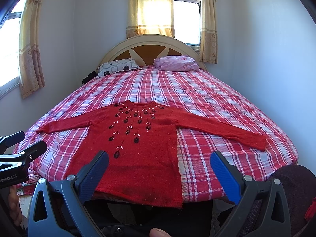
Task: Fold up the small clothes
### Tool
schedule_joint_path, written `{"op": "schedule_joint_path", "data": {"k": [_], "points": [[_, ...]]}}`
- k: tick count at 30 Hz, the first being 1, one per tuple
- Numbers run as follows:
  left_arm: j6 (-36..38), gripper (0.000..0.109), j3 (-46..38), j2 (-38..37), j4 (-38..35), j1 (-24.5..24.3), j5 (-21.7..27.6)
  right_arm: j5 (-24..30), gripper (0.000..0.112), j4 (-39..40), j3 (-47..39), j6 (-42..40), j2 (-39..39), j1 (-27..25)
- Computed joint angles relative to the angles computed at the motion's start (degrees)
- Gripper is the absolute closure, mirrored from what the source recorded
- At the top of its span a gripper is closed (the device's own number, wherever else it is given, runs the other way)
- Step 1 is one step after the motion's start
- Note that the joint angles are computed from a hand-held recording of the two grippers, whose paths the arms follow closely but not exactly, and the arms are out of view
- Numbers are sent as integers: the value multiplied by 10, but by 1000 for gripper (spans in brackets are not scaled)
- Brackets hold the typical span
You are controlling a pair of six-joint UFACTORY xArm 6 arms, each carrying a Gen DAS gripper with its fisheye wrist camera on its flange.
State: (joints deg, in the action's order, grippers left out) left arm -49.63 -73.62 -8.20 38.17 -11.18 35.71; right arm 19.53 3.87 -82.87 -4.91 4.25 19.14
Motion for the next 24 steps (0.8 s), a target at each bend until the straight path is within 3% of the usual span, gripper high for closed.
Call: {"op": "schedule_joint_path", "data": {"k": [24], "points": [[4,6,-1,0,-1,2,-3,2,10,-1,-1,1,1,1]]}}
